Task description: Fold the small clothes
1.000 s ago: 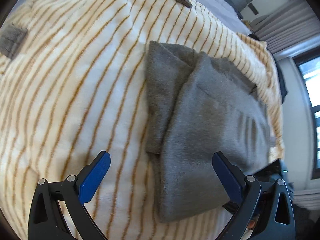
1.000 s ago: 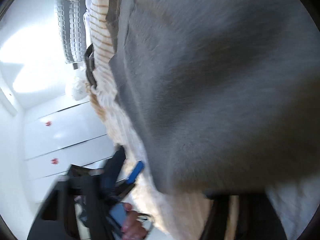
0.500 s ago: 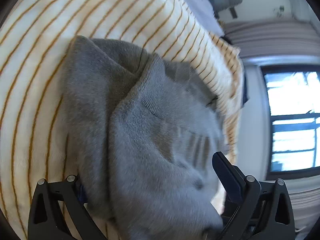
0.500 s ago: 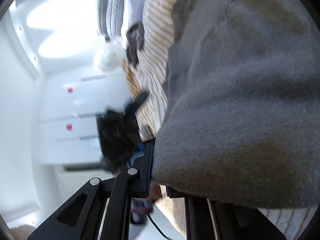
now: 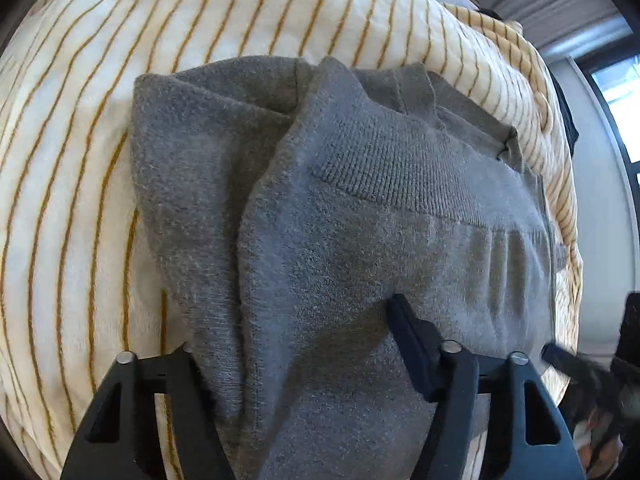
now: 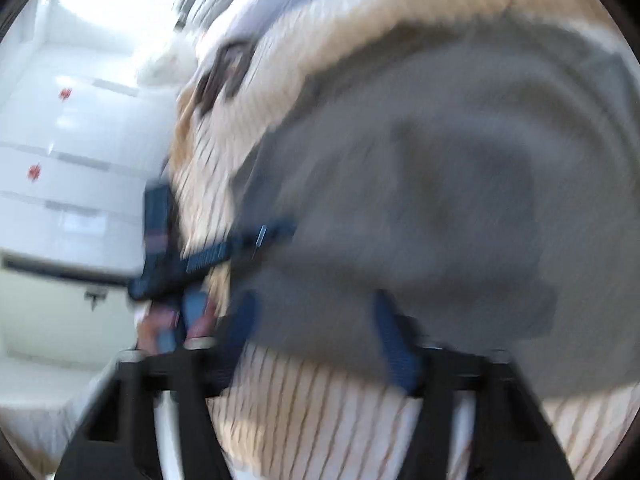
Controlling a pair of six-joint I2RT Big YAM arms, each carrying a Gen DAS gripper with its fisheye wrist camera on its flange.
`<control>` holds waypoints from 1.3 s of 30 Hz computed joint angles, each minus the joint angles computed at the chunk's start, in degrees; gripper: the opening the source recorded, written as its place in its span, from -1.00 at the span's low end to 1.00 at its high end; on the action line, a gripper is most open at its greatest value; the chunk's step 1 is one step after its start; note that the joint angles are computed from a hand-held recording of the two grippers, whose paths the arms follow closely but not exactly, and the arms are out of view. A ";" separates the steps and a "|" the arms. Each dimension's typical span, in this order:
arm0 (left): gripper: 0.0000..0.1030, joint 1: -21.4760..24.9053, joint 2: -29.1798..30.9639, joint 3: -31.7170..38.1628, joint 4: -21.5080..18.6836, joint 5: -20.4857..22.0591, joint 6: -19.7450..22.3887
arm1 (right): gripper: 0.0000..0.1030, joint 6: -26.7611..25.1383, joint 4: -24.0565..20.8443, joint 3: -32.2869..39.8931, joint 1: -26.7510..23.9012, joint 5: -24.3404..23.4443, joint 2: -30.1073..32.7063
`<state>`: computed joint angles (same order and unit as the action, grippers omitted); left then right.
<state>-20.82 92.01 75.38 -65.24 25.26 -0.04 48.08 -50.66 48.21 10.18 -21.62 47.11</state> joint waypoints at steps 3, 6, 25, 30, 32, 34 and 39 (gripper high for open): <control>-0.71 0.38 -0.66 -0.06 0.81 -0.64 -1.38 | -0.93 -1.67 0.69 1.06 -2.32 3.45 4.17; -0.70 0.53 -1.42 0.19 0.67 0.24 -2.14 | -0.94 -4.26 -0.62 1.45 -1.76 5.51 9.31; -0.70 -20.36 2.38 17.91 0.42 9.17 -7.46 | -0.92 -1.12 5.20 -10.76 -18.50 -12.04 -7.78; -0.70 -29.79 7.25 21.70 -2.19 -1.74 -2.43 | -0.92 -9.52 -3.41 -12.61 -32.91 -18.98 -13.48; -0.69 -31.69 7.80 21.95 -2.39 -5.73 -1.96 | -0.89 -11.57 -5.92 -13.86 -37.20 -21.37 -13.63; -0.35 -32.24 7.29 21.41 -2.10 -6.52 -2.06 | -0.89 -12.72 -6.99 -15.86 -41.57 -25.23 -14.05; 0.21 -32.48 3.01 18.31 2.66 -2.52 0.64 | -0.88 -15.15 -8.14 -17.67 -47.19 -30.66 -14.79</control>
